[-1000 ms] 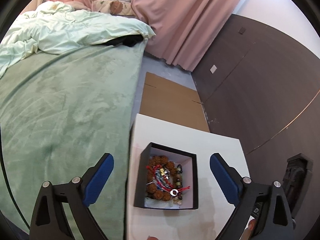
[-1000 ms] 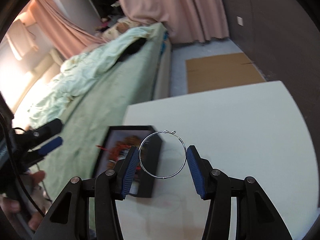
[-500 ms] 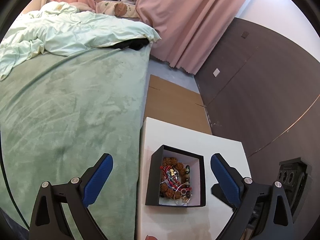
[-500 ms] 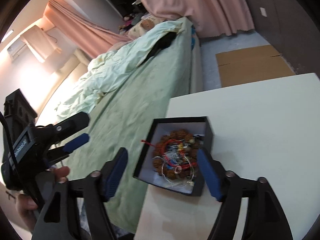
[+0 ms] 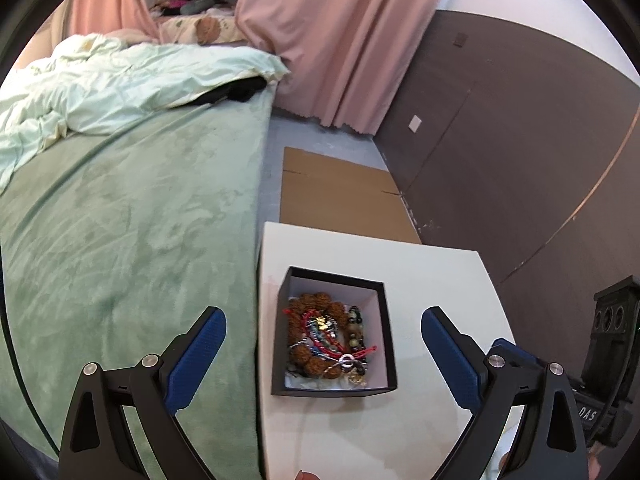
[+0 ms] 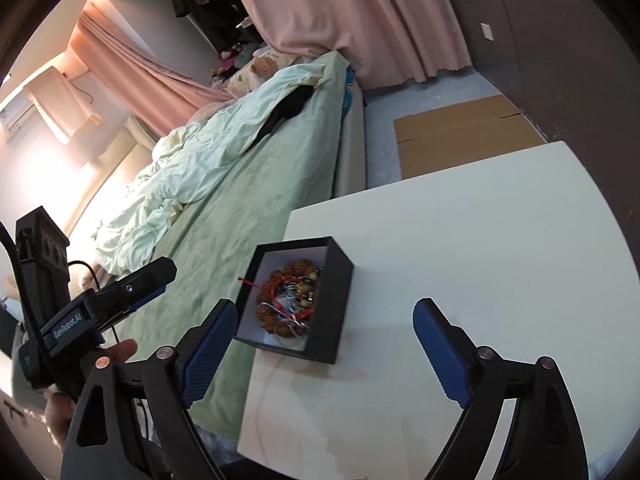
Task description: Organize jewelry
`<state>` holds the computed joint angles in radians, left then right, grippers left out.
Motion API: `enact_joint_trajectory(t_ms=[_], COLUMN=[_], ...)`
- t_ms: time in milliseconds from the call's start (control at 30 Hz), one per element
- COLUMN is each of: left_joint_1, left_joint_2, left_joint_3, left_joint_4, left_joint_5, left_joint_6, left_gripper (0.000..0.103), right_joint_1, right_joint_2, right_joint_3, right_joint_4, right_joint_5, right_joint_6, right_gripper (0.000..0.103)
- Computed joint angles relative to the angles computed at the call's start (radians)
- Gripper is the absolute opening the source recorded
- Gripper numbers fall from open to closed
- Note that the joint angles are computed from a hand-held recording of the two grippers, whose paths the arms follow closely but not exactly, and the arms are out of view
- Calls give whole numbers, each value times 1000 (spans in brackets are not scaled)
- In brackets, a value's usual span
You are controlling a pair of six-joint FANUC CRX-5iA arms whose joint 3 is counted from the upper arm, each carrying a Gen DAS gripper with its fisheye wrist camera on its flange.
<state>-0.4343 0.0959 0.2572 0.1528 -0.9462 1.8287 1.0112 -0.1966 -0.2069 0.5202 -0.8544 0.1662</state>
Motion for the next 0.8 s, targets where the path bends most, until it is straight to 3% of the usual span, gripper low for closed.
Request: enact_joint_trajectory(t_ms=[367, 433, 800], left_joint_1=[-59, -72, -156], left_joint_2=[-6, -7, -33], left_joint_3=[4, 0, -7], left_joint_4=[-39, -37, -79], left_joint_5=[14, 20, 54], left_joint_6=[-7, -17, -55], left_gripper=[98, 98, 98], right_joint_1=[35, 48, 115], right_joint_2=[-58, -70, -148], right_joint_3=[-31, -41, -100], right_joint_4=[24, 39, 160], right_joint_5=[-132, -158, -302], right_joint_6=[-41, -47, -85], right_gripper=[95, 103, 103])
